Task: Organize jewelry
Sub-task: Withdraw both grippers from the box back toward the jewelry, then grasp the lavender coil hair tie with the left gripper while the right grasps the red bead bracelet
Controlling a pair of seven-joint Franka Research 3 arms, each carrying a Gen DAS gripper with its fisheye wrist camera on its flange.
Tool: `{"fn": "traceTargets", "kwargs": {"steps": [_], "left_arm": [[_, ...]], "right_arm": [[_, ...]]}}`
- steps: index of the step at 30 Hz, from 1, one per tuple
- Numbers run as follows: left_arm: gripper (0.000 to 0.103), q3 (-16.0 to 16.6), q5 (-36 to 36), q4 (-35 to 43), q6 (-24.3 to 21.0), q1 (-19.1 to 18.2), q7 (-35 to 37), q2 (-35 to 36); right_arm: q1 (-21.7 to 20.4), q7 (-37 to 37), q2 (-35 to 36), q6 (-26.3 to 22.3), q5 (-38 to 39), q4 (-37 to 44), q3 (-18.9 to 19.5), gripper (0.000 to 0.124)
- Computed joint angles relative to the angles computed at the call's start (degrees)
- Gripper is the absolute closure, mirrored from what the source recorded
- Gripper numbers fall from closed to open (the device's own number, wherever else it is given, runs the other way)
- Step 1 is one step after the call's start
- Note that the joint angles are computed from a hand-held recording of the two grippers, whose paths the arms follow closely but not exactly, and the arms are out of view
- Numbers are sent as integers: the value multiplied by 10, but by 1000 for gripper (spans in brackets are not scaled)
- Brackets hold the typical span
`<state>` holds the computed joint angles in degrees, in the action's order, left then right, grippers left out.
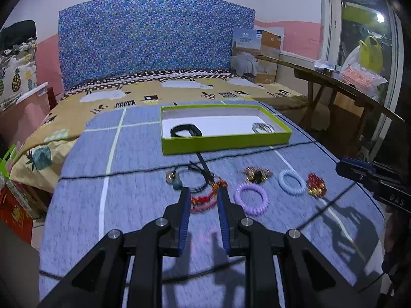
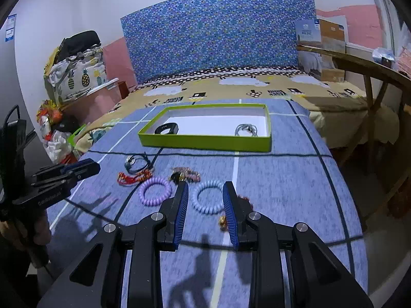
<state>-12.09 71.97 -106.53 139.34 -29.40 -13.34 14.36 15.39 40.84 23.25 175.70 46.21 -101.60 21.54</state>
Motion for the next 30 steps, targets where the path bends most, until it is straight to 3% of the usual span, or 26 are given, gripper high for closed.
{"fn": "traceTargets", "kwargs": {"steps": [9,13,19,21,22,26,30], "left_arm": [[80,-3,-4,5,8,-9,13,11],[69,1,-10,10,22,-8,15,17],[68,9,-33,29,56,-4,39,38],[68,12,-43,38,67,-4,49,47],[68,14,-51,45,73,-3,55,54],[68,19,-100,63,114,5,86,75],[68,25,-158,87,106,0,139,94]], "right_arm": [[1,3,-14,2,1,-28,-5,95],[11,20,-12,3,-12,-28,-18,95],[31,72,-1,-1,-64,-19,-48,94],[37,89,3,-1,-82,-16,-57,87],[38,98,5,-1,-91,-14,-60,76],[43,132,14,-4,-122,-5,-72,74],[62,178,24,-14,-169,6,-101,74]]}}
